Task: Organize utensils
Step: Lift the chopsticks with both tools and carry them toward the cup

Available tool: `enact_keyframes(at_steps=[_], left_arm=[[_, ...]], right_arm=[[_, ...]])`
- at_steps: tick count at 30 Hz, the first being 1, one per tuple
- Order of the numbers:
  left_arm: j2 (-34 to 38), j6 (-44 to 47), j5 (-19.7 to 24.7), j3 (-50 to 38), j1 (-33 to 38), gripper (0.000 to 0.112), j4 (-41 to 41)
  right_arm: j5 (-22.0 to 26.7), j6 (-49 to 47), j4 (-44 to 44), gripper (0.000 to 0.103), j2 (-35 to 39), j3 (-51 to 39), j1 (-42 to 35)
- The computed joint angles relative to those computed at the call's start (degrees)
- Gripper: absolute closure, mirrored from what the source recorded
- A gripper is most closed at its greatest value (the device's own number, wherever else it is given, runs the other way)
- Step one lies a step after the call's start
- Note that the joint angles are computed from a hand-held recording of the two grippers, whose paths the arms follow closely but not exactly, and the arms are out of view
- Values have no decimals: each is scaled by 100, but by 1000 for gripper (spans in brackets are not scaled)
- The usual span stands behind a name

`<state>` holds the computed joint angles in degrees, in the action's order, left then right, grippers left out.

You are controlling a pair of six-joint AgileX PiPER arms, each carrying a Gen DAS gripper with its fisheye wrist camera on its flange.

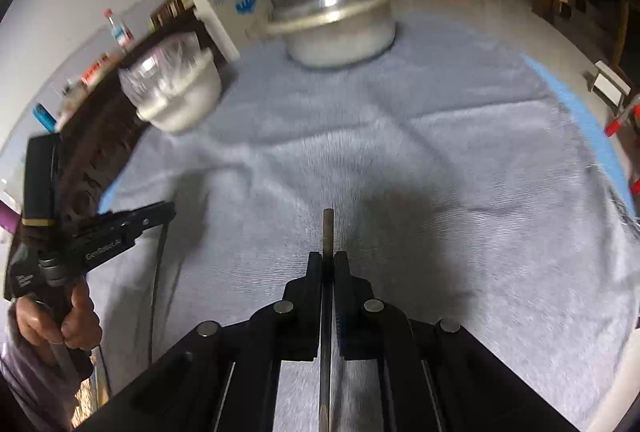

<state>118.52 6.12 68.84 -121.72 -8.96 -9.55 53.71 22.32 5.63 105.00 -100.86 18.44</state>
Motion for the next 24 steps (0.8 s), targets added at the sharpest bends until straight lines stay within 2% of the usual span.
enact_keyframes(at_steps=[6,8,11,15,18,24], left_arm=[[-1506,45,-812,1506,408,107,-104],[-2046,86,-1016,1961,579,107,-231],[-2840,224,-1310,2612,823,107,-484],[-3855,265,-1676,3436,981,107,-646],[-4461,181,-1889,3905,924,107,-555],[-5181,177,-1705,4115,1069,107,-727]], right_arm=[[-663,794,-668,97,-1270,1003,293],[-784,1310,-1166,97,-1691,1323,554],[-830,2516,-2488,97,-2356,1817,1221],[-477,4192,-4163,97,-3072,2329,2237],[28,5240,-5187,97,-3384,2535,3036],[1040,6119,-6233,97,-3618,2448,4204]])
